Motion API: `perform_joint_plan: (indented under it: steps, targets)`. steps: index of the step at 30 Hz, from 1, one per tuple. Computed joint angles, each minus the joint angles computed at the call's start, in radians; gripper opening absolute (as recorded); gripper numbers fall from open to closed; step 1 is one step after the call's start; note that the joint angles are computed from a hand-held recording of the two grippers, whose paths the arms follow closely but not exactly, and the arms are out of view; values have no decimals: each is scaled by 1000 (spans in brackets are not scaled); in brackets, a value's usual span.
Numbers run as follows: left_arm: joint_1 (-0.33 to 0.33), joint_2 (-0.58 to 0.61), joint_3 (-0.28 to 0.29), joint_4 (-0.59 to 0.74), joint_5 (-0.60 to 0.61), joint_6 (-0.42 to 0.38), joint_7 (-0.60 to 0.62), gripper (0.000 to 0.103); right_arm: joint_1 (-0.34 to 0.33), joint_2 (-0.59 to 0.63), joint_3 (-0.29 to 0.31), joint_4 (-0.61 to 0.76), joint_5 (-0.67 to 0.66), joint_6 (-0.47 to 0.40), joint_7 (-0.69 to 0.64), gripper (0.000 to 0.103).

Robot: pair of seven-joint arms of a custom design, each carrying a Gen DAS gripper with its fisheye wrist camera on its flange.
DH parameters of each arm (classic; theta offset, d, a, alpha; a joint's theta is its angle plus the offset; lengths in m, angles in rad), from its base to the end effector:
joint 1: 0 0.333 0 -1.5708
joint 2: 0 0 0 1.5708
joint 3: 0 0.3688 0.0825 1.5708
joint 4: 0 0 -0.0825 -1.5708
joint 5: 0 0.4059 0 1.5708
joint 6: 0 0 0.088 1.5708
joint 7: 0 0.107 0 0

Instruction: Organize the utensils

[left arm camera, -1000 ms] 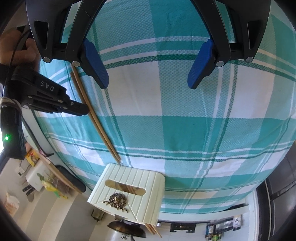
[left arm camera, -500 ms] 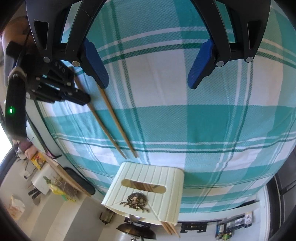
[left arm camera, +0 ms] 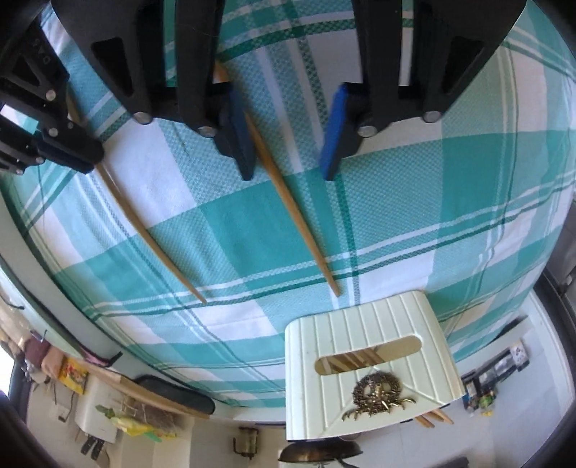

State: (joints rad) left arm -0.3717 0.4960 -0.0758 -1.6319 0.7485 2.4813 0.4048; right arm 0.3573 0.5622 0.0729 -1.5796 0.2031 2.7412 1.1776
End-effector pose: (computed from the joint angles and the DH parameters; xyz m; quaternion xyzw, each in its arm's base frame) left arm 0.6837 -0.3206 0.4037 -0.7414 0.5974 -0.1728 0.2522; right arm 0.7216 0.3093 0.4123 -0.8506 0.4286 -0.1443 0.2681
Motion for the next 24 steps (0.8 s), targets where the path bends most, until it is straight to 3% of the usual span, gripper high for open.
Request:
perform_joint_plan:
  steps: [1,3,12,16,17,19,20,21,24]
  targets:
    - [5,-17,2,-25,3,16,-5,11,2,-1,-1,-5,-1,11,0,6]
    - [17,-53,5,-76,-1,29,-28,7,3,1,0,-6,-1,23,-3,6]
    - [112,-296,1,-410,59,33,-209,6,40,10,-60,-4,-57,61,62,6]
    - [185,-361,-18,-509,54,115,-246,9,46,23,-86,14,-84,65,118,7]
    - [200,-368,-22,-523,45,138,-239,17,38,28,-79,22,-79,67,124,8]
    - [218,-371,-28,-531,47,163,-239,45,25,41,-65,43,-74,57,123,24]
    - [220,-369,-29,-528,60,159,-248,68,24,47,-63,53,-76,53,123,48]
    - [221,-365,-31,-523,70,153,-252,79,18,53,-55,64,-73,48,117,62]
    - [224,-340,-38,-499,70,134,-211,82,-4,67,-29,78,-59,48,84,65]
